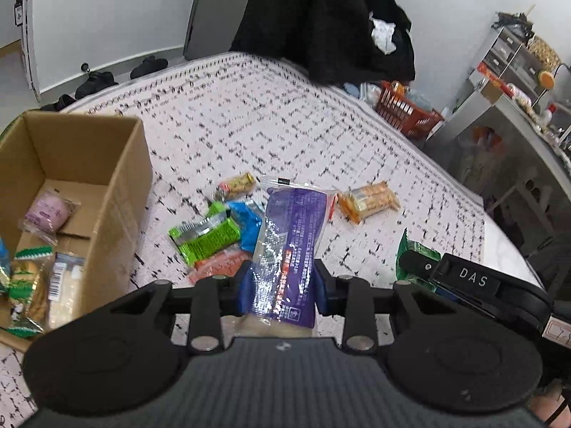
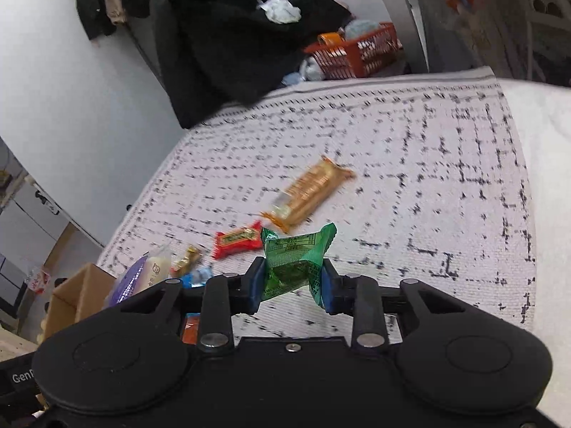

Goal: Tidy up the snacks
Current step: 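Lift and carry both held packs over the cardboard box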

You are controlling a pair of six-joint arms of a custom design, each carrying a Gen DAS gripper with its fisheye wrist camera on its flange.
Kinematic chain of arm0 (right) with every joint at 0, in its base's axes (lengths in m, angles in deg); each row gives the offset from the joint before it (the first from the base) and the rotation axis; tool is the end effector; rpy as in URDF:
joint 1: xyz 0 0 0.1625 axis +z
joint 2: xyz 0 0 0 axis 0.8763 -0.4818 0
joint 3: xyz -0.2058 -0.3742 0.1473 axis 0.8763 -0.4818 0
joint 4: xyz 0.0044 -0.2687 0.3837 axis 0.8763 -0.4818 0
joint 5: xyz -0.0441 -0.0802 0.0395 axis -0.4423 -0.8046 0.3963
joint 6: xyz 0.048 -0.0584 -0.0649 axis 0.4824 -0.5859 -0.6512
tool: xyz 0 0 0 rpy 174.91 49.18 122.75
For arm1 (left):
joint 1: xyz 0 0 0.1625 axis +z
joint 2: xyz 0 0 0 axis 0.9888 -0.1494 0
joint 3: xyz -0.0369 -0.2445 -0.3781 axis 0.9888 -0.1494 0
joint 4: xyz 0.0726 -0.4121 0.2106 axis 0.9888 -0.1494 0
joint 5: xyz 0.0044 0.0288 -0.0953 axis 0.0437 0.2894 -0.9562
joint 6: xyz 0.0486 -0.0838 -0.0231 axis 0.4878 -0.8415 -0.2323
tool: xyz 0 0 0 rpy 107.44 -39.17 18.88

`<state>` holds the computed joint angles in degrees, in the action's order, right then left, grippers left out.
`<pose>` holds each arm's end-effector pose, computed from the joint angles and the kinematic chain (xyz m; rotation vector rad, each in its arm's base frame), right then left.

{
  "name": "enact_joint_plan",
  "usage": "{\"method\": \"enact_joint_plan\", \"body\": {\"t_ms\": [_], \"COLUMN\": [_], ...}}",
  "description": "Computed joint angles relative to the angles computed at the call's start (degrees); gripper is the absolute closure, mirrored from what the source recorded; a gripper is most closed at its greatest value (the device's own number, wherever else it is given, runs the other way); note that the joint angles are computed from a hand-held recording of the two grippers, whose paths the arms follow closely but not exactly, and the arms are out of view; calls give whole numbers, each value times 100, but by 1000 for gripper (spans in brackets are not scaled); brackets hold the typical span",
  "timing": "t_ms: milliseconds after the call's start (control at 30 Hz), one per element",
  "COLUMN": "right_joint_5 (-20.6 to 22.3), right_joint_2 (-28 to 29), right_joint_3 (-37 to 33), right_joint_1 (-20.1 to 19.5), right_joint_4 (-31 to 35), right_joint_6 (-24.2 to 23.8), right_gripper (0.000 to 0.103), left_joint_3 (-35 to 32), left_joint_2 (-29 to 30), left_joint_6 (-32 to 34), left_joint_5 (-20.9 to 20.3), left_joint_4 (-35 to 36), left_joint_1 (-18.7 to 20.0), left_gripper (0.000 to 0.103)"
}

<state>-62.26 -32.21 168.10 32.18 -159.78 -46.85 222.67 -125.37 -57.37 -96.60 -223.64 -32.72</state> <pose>0.1338 -0.5128 0.0855 0.1512 -2.5820 1.0997 -0.1369 -0.4663 0.1305 0.1231 2.4998 -0.9482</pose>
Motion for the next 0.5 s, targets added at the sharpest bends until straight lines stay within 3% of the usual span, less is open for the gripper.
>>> {"method": "enact_joint_plan", "body": {"t_ms": [500], "right_joint_5": [-28], "right_joint_2": [61], "right_joint_3": [6], "right_joint_1": [638], "right_joint_4": [-30], "right_joint_6": [142], "right_gripper": [72], "left_joint_3": [317], "left_joint_2": [-909], "left_joint_6": [168], "left_joint_5": [464], "left_joint_4": [13], "left_joint_1": [-249], "left_gripper": [70]}}
